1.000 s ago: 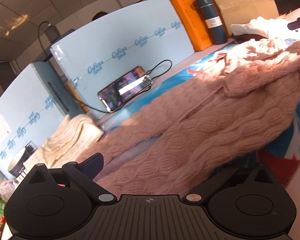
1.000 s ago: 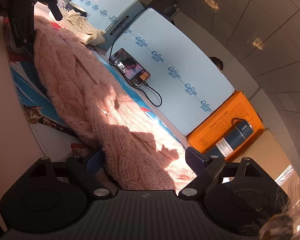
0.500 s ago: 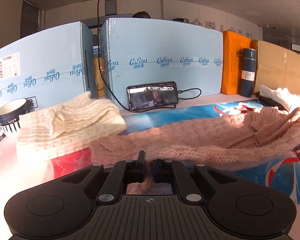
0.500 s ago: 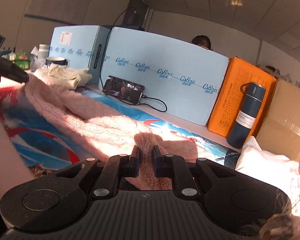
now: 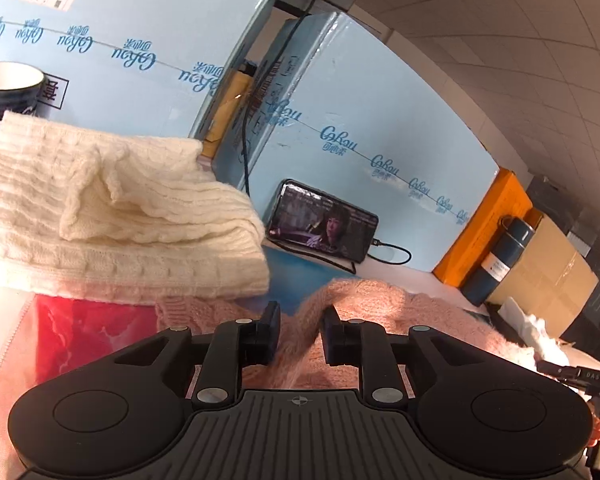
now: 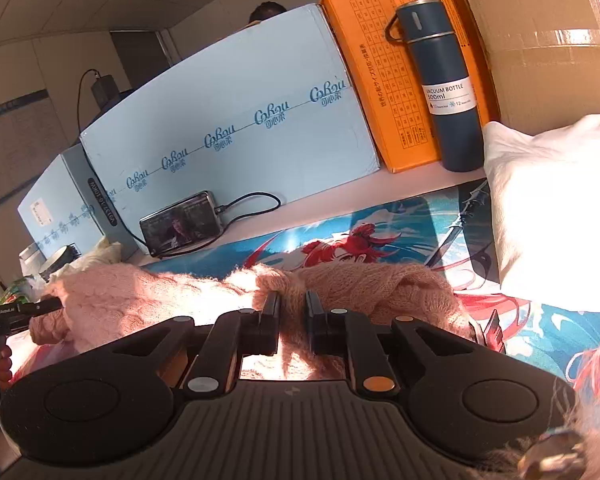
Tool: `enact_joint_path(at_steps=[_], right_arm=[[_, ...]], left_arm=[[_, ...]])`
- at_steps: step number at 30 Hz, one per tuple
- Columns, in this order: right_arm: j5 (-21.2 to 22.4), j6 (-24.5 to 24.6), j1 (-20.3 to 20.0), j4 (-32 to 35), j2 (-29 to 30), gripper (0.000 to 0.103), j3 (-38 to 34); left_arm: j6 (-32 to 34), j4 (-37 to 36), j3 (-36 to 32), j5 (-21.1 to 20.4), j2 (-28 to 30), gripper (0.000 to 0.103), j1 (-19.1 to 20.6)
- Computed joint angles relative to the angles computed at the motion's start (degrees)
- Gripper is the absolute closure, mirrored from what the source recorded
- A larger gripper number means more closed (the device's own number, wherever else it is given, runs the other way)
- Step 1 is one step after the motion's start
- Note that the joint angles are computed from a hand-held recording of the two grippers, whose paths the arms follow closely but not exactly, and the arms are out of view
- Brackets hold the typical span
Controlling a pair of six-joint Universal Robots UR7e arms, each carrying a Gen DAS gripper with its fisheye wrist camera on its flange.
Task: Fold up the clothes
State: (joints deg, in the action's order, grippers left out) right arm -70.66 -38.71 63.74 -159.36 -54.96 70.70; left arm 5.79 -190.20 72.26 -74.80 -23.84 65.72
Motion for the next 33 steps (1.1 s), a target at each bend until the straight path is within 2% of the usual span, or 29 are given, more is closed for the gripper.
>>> enact_joint_path(at_steps=[1,3,4,5,6,7,8,9,10,12,14,15,16,17,18,19,21,23,28,30,33], right_arm=[[-0.6,0.8,0.2,-0.3,0.5,0.091,-0.5],[-1.4,2.6,0.4,-0.5,1.3,0.09,-1.6],[-1.6,3.4,0.4,-0.3,1.6,0.088,-2.0],[-1.8,3.8,0.4,-0.1,1.7,0.085,-2.2],[-1.9,4.2,0.4,0.5,1.7,0.082,-2.5],[-1.6,4.5,0.3,0.9,1.6,0.076,-2.4],[-0.9,4.6,0.2,1.1,1.4,0.059,-2.2],[-0.3,4.7,0.0,1.1,1.2,0.048,-1.9],[0.0,4.5,-0.1,1.0,1.0,0.045,-1.6],[-1.3,3.4,0.0,-0.1,0.6,0.044,-0.8],[-3.4,2.0,0.4,-1.8,0.4,0.044,0.1],[-4.3,1.3,0.5,-2.6,0.3,0.049,0.6],[-5.3,0.8,0.6,-3.7,0.3,0.055,1.1],[-6.4,0.5,0.8,-5.1,0.3,0.072,1.6],[-7.2,0.4,0.9,-6.4,0.3,0.082,2.1],[-7.5,0.3,0.9,-7.6,0.3,0.084,2.5],[-7.8,-0.2,1.1,-10.1,0.4,0.092,3.1],[-8.0,-0.7,1.7,-13.2,0.9,0.094,2.9],[-8.2,0.5,3.4,-15.9,2.9,0.094,-0.6],[-11.6,-0.5,4.5,-18.3,4.5,0.094,-1.8],[-17.4,-0.4,5.7,-19.2,6.8,0.093,-3.7]], left_arm=[[-1.2,0.3,-1.0,-0.4,0.5,0.081,0.4],[-3.9,0.5,-1.8,-0.8,1.1,0.07,1.0],[-5.3,0.6,-2.1,-0.8,1.2,0.055,1.3],[-6.9,0.1,-2.0,-0.8,1.1,0.047,1.6],[-8.0,-0.5,-1.6,-1.7,0.8,0.047,2.0],[-9.2,-1.2,-1.2,-2.6,0.6,0.047,2.3],[-10.1,-2.1,-0.8,-3.9,0.4,0.043,2.7],[-10.5,-3.0,-0.3,-4.8,0.3,0.04,2.9],[-10.3,-3.4,-0.2,-5.3,0.2,0.032,2.9],[-9.4,-3.8,-0.3,-5.1,0.5,0.031,2.7],[-7.9,-3.0,-1.1,-2.2,1.0,0.034,2.2],[-7.6,-2.4,-1.5,-0.4,1.3,0.036,1.9],[-7.3,-2.0,-1.7,0.4,1.4,0.052,1.8],[-7.2,-1.8,-1.6,0.1,1.3,0.077,1.9],[-6.9,-1.9,-1.4,-0.5,1.2,0.084,2.0],[-6.4,-2.2,-1.2,-0.6,1.2,0.087,2.0],[-5.1,-3.3,-0.7,-1.1,1.1,0.091,1.9],[-4.5,-5.0,0.0,-2.2,0.9,0.093,1.8],[-6.0,-9.2,2.7,-4.7,-0.2,0.094,1.9],[-6.1,-6.8,2.8,-3.5,-0.5,0.094,1.7],[-5.5,-0.1,0.5,6.2,0.2,0.093,-0.1]])
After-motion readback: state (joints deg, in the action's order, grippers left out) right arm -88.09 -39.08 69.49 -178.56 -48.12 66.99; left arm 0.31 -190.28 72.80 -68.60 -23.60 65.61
